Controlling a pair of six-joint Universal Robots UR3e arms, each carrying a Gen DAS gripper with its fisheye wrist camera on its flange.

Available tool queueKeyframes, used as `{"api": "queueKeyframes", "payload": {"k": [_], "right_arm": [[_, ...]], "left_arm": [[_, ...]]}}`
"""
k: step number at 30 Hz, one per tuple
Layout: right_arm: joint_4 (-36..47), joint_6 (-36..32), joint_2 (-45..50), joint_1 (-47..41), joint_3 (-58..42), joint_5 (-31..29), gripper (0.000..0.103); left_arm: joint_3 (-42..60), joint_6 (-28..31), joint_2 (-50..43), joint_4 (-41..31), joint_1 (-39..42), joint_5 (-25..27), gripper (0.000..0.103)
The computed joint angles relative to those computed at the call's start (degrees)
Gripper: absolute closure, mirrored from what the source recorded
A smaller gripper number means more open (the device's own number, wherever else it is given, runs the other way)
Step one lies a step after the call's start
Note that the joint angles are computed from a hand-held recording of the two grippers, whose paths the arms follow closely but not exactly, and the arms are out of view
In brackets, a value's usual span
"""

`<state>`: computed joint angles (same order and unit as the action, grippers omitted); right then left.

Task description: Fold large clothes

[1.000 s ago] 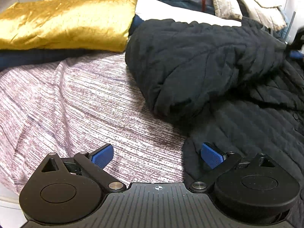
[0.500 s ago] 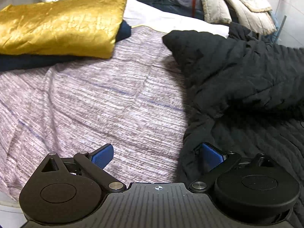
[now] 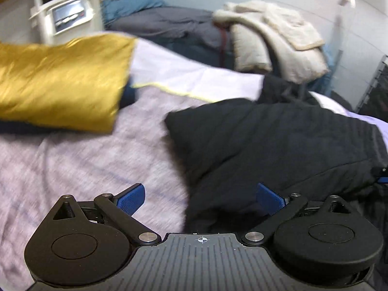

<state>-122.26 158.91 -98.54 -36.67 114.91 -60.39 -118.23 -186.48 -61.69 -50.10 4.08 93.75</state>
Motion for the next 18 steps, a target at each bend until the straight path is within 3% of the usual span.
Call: {"api": "queueKeyframes", "payload": {"k": [4,7,9,14,18], "right_arm": [[-1.6,0.31,-4.89,-1.17,-0.28,-2.16,0.039],[-2.83,-6.65,-9.6,-2.68,1.13,1.42,0.031],[-4.92,-9.52,-9.69,-0.78,1.04,1.66,0.025],[-9.1,-8.86,-1.47,8.59,-2.4,-1.37,0.023],[-10.7,-4.3,8.62,16.77,-7.3,-9.36,0.021]], "left_arm": [[4.92,1.25,-10.78,6.67,-7.61,2.8,0.0],[10.25,0.25,-18.57,5.85,-12.43,6.87,0.0],[12.1,-0.01,-21.64,4.79,-13.18,6.86,0.0],[14.64,-0.15,-26.36,1.71,-13.14,6.62,0.0],[16.11,0.68,-29.2,-1.47,-12.21,6.08,0.0]]}}
